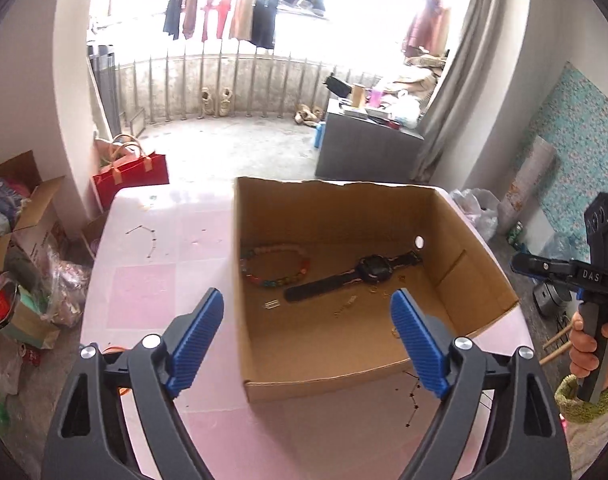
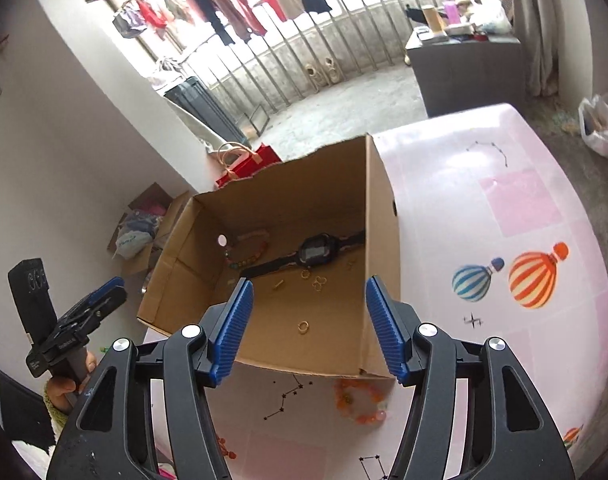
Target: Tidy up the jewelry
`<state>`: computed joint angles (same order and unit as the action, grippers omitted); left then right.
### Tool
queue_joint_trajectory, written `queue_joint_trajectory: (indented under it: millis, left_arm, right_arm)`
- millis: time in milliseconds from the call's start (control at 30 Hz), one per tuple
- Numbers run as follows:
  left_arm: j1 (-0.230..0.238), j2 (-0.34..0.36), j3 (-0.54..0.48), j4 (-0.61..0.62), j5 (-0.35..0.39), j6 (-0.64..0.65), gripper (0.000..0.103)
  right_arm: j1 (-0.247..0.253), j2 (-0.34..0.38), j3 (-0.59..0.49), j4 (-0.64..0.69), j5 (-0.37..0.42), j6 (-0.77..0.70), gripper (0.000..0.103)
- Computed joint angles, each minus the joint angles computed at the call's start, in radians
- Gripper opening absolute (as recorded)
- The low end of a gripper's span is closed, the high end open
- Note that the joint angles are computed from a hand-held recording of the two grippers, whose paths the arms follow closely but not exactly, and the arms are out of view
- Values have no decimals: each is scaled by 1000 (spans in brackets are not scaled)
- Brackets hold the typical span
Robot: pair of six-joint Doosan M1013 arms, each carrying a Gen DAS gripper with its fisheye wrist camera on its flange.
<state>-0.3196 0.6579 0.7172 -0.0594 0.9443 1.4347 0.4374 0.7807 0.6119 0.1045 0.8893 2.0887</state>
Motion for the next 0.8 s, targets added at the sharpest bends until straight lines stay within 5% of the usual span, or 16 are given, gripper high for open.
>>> queue_joint_trajectory:
  millis: [133,333,433,600,800]
  left_arm:
    - [14,-12,37,51,22,-113,84]
    - [-6,-115,235,121,-96,-115,84]
    - [-19,-148,309,119,-107,-64,87]
    - [-47,-132,334,60,-23,11,88]
    - [-90,-85,305,73,25,61,88]
  right_arm:
    - [0,-18,53,-27,-9,72,56]
    - [24,-145,307,-190,-225,265,56]
    - [37,-184,402,-276,-256,397,56]
    - [49,-169,425,-221,-192,363,56]
    - [66,-92,299,-234,-55,254,43]
